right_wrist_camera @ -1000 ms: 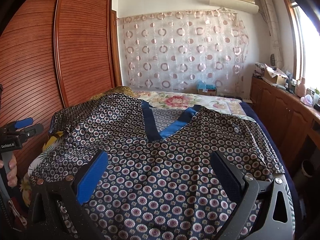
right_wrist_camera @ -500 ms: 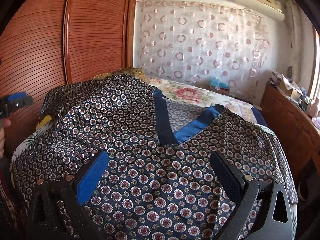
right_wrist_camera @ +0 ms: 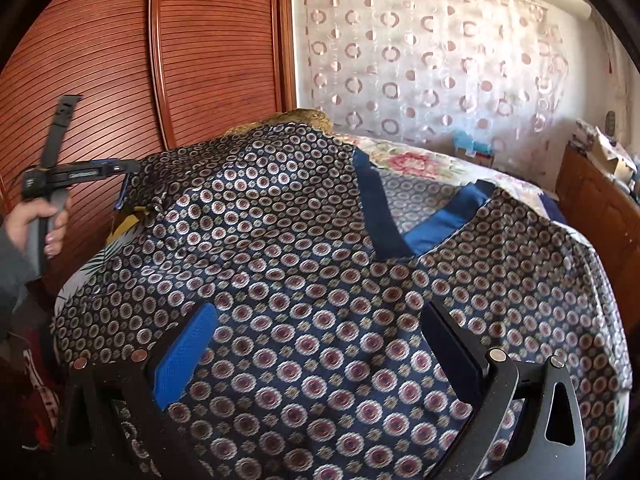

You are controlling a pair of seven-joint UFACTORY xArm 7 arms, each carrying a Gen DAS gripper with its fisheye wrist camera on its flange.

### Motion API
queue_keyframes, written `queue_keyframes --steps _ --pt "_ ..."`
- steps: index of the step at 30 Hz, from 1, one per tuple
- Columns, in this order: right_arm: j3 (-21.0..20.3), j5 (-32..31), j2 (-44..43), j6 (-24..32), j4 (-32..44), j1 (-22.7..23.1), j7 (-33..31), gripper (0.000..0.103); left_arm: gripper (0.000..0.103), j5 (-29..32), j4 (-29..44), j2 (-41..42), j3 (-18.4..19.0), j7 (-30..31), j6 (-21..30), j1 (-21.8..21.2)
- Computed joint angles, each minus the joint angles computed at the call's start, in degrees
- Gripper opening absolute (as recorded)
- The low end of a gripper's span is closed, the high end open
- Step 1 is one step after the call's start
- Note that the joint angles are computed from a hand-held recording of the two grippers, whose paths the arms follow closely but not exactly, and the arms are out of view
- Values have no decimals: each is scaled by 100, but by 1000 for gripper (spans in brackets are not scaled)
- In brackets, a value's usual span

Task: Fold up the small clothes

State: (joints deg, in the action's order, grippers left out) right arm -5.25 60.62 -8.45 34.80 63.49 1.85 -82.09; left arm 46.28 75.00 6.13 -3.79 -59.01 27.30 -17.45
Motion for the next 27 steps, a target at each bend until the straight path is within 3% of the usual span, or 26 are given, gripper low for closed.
queue_keyframes --steps 4,7,16,17,19,21,27 --pt "-30 162 -80 95 -98 7 -87 102 65 -395 -175 0 36 115 -195 112" --pt "-69 228 -105 196 -126 -3 -114 102 51 -743 -415 -72 26 314 -467 205" --pt "-99 300 -129 349 -133 -61 -72 102 49 -905 -679 -145 17 353 -617 225" --pt "-99 296 -125 356 -130 -64 -63 102 45 -971 -743 -166 17 387 -691 250" --pt "-93 272 -116 365 -119 -71 -28 102 21 -1127 -870 -228 11 494 -851 303" --pt "-86 271 -113 346 -124 -70 -26 102 8 -1127 -953 -319 8 484 -985 330" --pt "-82 299 -87 348 -91 -77 0 102 3 -1387 -765 -482 -146 960 -1016 368"
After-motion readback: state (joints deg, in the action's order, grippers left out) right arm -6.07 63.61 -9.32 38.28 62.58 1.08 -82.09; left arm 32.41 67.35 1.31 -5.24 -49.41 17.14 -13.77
